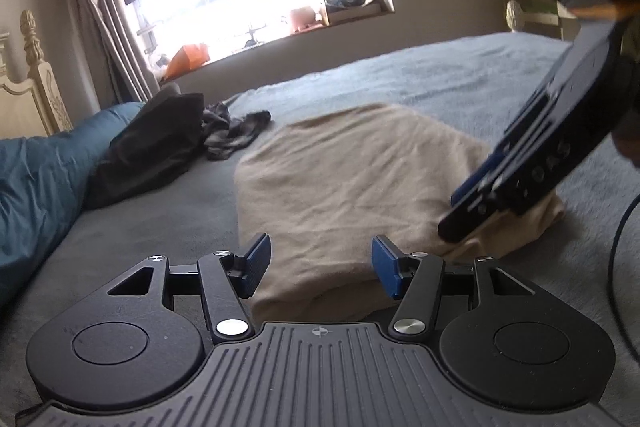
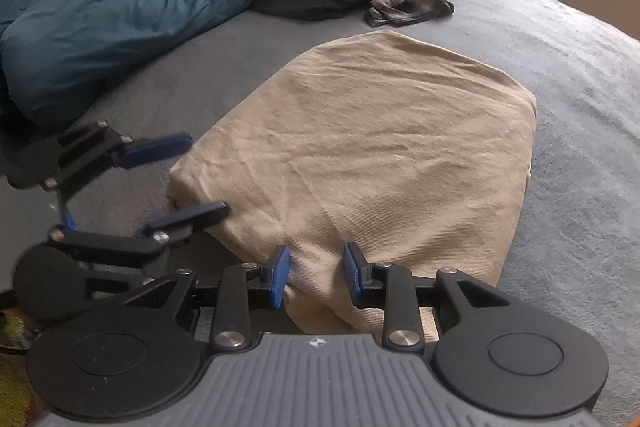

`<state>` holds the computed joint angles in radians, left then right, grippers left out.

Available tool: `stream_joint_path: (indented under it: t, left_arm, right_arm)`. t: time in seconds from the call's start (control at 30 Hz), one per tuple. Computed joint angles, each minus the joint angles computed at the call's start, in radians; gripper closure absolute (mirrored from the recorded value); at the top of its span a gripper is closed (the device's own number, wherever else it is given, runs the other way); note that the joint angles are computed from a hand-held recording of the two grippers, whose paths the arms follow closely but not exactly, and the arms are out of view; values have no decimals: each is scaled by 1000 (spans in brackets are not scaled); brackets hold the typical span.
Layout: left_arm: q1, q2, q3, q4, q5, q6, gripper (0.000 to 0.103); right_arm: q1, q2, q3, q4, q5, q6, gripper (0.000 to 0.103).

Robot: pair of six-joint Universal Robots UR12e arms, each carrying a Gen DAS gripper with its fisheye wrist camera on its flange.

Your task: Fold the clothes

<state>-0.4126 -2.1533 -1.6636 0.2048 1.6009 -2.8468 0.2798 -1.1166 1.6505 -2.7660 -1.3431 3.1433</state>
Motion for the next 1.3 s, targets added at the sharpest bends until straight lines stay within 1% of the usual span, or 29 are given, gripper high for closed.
stream_joint_path:
  t: [0.07,0.17,0.3,0.43,0.5,0.67,0.77,0.83,0.97,1.07,1.1,1.17,1.3]
  left_arm:
    - [2,4,0,15,-10,-2,47]
    - [1,-5,19,32,-23,14,47]
    - [-1,-24,47,2,-45,23,47]
    - [5,-31,48,-48,-82,-11,47]
    - [6,-32,45,-59,-86,-27,47]
    - [8,-32,40,-54,-91,-50,47]
    - [7,-33,38,-51,-91,-46,47]
    - [7,-32,37,-53,-92,-50,47]
    - [8,-29,37,-64,-92,-62,47]
    - [9,-27,37,-74,-96,-76,46]
    - [9,-27,38,-75,-95,-76,46]
    - [8,-27,38,-77,-91,-72,46]
    - [9,-25,43,-94,-94,-67,44]
  right_arm:
    - [1,1,-1,-2,-3,1,71]
    - [0,1,-1,1,-2,7,71]
    - [0,1,-1,-3,-3,17,71]
    - [-1,1,0,-7,0,28,71]
    - [-3,1,-2,-4,4,35,71]
    - [-7,2,-8,3,15,58,71]
    - [-18,-2,-20,20,34,109,70]
    - [-22,-5,-23,-4,1,137,69]
    - [-27,-7,-26,-23,-64,149,69]
    - [-27,3,-38,45,-92,147,69]
    - [-26,7,-40,63,-99,149,69]
    - [-25,11,-31,45,-104,157,69]
    - [-27,10,-31,53,-95,166,69]
